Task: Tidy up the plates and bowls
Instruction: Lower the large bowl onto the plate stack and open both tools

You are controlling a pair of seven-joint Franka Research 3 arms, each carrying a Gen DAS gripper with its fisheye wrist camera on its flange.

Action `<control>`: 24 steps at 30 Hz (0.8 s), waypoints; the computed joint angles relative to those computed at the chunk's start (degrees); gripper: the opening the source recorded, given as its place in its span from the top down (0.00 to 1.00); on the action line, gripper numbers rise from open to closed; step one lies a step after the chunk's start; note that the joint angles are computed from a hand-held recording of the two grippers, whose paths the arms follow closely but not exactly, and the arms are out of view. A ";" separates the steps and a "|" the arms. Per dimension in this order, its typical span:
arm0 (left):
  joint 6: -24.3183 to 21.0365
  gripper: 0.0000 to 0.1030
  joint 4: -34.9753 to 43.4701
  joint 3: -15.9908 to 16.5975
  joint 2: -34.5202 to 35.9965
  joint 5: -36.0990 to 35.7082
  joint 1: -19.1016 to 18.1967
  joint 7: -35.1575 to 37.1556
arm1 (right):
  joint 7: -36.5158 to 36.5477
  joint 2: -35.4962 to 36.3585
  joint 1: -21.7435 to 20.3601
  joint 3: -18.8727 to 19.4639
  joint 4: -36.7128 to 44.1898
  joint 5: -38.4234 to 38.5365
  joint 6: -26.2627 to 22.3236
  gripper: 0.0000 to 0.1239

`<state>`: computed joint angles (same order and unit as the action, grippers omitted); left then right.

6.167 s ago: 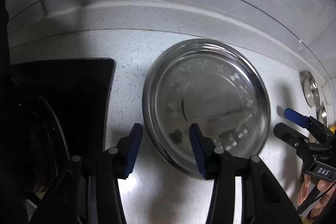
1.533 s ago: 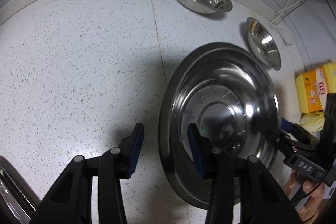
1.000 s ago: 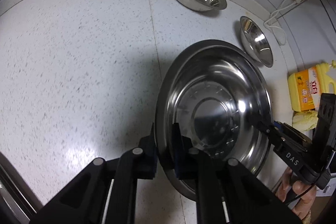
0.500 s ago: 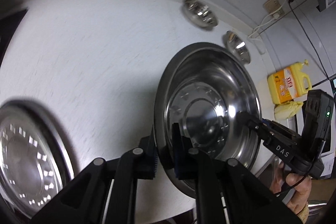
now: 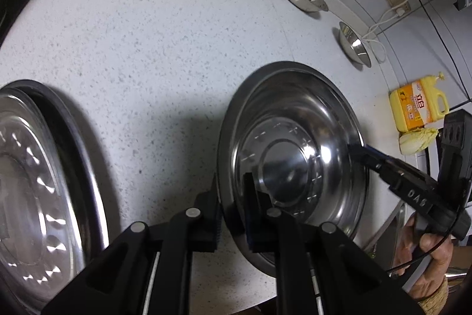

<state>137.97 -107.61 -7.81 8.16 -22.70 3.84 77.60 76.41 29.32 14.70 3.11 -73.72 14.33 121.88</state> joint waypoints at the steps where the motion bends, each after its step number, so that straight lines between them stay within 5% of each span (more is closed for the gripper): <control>1: 0.54 0.88 -0.35 0.12 -0.32 -0.12 0.08 -0.40 | -0.03 -0.11 -0.30 0.12 -0.04 0.62 0.29 0.87; 5: 2.11 0.75 -1.27 0.75 -1.72 1.73 0.08 -1.74 | -0.43 -0.54 -1.34 0.45 -0.20 2.75 1.33 0.83; 10: 4.41 0.73 -2.10 1.96 -3.98 7.84 -0.12 -6.47 | -1.70 -1.65 -2.68 0.30 -1.16 4.32 3.72 0.73; 16: 14.16 0.71 1.22 0.44 -2.78 -2.28 -0.35 -2.44 | -1.36 0.81 -4.69 -1.16 2.94 3.78 4.21 0.64; 24: 7.75 0.56 22.85 -4.25 12.91 -5.26 -1.14 -1.28 | 2.67 9.42 -7.70 -3.35 17.98 -0.17 0.86 0.55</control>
